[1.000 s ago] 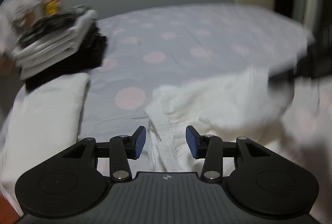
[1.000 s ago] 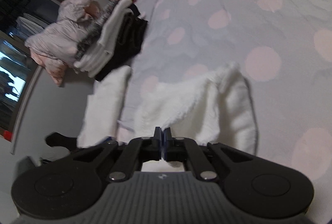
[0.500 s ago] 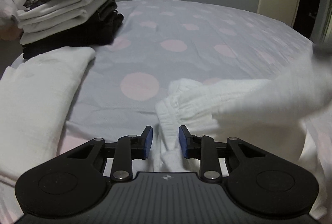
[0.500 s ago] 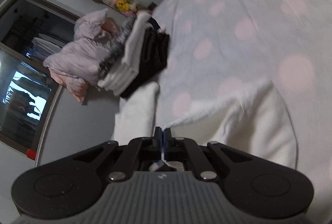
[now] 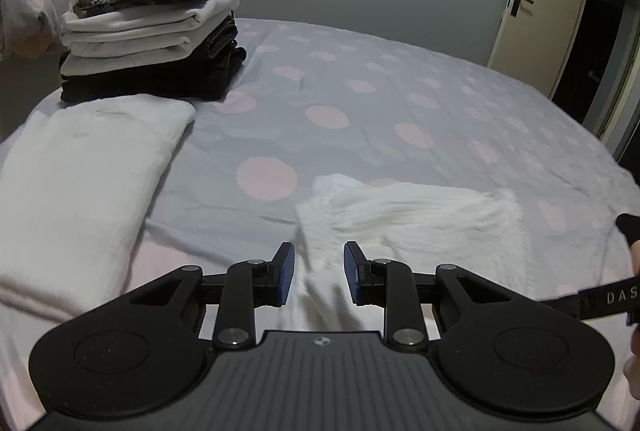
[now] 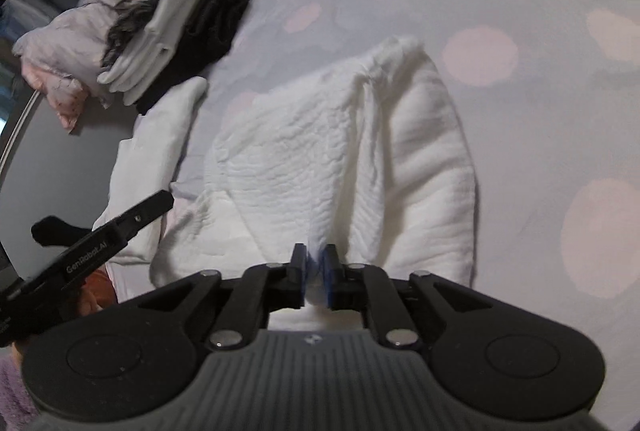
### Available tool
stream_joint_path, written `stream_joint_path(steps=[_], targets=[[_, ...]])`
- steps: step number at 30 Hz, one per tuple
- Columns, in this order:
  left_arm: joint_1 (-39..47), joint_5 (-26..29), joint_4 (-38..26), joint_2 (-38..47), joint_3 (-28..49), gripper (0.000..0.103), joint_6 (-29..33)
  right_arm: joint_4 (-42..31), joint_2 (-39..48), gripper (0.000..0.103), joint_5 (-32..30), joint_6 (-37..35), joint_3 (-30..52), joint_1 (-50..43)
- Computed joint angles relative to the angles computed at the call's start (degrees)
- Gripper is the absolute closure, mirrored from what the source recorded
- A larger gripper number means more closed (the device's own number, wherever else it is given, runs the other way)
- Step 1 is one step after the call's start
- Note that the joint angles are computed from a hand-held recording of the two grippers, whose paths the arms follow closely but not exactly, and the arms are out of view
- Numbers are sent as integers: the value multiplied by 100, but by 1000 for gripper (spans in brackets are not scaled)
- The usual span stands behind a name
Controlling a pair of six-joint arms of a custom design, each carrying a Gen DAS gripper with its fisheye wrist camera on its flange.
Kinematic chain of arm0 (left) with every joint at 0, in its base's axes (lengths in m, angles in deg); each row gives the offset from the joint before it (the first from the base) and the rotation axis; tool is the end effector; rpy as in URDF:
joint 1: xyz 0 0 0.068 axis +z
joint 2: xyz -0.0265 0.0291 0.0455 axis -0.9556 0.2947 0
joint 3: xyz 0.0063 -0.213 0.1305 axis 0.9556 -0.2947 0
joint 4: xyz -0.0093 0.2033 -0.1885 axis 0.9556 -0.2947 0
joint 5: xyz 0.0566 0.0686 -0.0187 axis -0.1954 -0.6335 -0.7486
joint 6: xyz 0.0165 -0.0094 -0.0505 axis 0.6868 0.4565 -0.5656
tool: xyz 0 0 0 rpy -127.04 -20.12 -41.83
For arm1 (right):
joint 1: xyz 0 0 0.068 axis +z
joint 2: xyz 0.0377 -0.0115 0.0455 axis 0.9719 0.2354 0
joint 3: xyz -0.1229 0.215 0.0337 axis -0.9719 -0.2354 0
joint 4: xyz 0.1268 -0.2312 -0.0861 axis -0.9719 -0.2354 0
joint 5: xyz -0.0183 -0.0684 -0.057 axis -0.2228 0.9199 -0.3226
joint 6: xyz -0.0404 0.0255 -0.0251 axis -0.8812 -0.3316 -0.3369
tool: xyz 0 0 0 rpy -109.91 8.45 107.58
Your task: Fold clothes
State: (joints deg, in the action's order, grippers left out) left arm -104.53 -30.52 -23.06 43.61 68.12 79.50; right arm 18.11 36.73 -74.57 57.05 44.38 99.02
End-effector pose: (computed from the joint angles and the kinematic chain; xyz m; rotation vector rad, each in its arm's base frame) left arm 0.2553 -0.1581 0.1845 0.4344 2.2613 -0.4019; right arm 0.1741 0.0763 0.1533 0.4526 2.4263 0.6667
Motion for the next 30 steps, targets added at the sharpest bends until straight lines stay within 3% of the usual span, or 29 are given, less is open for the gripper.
stream_joint_path(steps=[2,3,4,8,10,15,21,26,30], targets=[[-253,-476,-13,-106,-86,65,-60,-234,-511,65,364,-97,-82,210],[-348,-700,8,-103,-104,60,-85,-390,-789,64,585,-118,-120,334],[-422,-891,35,-85,-114,49,-109,-476,-936,63,746,-165,-130,385],[-271,-757,74,0,-98,42,-256,-1010,-1300,57,2015,-17,-94,916],[-94,-490,38,104,-47,41,-329,-1165,-1286,56,2215,82,-73,868],[117,-200,-9,513,145,41,-256,-804,-704,56,2414,172,-8,763],[428,204,-156,1010,358,35,-202,-172,301,34,2315,-86,38,619],[974,1075,-252,1402,535,21,-308,122,808,24,1936,-368,-1,370],[1409,1873,-190,1709,623,17,-482,430,967,21,1386,-472,-177,-75]])
